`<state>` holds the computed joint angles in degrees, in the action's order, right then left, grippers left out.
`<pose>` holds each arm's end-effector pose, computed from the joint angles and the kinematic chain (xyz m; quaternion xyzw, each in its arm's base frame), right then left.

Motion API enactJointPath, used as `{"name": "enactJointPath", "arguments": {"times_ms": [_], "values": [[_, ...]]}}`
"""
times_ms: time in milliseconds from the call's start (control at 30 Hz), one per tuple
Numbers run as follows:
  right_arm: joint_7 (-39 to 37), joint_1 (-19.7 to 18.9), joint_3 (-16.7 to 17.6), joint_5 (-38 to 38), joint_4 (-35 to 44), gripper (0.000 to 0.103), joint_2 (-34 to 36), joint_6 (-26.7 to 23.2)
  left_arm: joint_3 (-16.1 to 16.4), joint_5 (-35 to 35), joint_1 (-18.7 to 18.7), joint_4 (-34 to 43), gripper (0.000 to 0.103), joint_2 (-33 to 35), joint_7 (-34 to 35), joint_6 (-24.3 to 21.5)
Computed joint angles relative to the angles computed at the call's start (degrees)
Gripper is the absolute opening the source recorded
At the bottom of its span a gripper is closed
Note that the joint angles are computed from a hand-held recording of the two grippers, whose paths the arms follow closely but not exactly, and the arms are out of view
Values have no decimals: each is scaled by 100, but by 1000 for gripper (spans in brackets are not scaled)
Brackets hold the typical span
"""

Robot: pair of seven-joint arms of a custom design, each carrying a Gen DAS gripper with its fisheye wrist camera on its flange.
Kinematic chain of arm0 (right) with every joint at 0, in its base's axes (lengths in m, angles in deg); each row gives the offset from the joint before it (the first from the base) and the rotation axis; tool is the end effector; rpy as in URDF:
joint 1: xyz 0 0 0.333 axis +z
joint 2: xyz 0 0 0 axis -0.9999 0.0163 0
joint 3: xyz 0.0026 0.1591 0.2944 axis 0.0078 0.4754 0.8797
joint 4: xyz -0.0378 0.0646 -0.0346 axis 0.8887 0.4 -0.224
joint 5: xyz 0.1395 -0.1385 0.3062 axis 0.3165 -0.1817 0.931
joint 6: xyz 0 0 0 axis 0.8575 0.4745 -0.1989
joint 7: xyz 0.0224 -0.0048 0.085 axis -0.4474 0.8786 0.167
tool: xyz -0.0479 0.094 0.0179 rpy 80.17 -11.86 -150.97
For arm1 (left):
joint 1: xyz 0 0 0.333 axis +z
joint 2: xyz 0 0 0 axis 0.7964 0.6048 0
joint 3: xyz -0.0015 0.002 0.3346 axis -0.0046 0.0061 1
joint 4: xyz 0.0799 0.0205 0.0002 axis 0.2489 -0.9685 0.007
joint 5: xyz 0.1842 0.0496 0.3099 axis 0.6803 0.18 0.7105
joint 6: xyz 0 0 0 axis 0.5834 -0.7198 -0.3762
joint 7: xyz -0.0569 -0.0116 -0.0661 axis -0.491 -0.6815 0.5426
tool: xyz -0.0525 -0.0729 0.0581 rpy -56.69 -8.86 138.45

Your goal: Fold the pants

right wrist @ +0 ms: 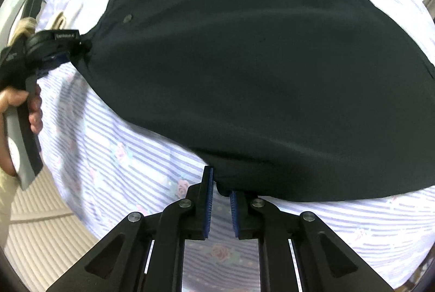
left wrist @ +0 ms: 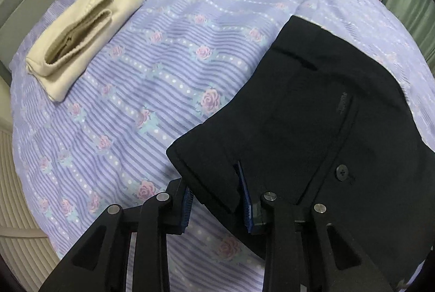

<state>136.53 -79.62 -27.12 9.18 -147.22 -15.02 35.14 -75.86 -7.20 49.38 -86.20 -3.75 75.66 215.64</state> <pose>0.5839 0.1205 0.4393 -0.9247 0.3641 0.0618 0.0920 0.4771 -0.0912 0.4252 -0.9502 0.2535 -0.0389 0.1770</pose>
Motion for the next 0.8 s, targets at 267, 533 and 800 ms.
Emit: {"name": "enactJointPath", "arguments": {"times_ms": [267,533,800], "values": [[392,154,2,-481,379,42,-21,-345,-17,22,-4,-163,79,-636,743,120],[47,167,106,251,704,67,-223,678,492,132,153,-442,85,-1047,2484,1867],[1445,565,109,-121,1884,67,996,1301,786,-2079,498,512,71,433,5243,2242]]}}
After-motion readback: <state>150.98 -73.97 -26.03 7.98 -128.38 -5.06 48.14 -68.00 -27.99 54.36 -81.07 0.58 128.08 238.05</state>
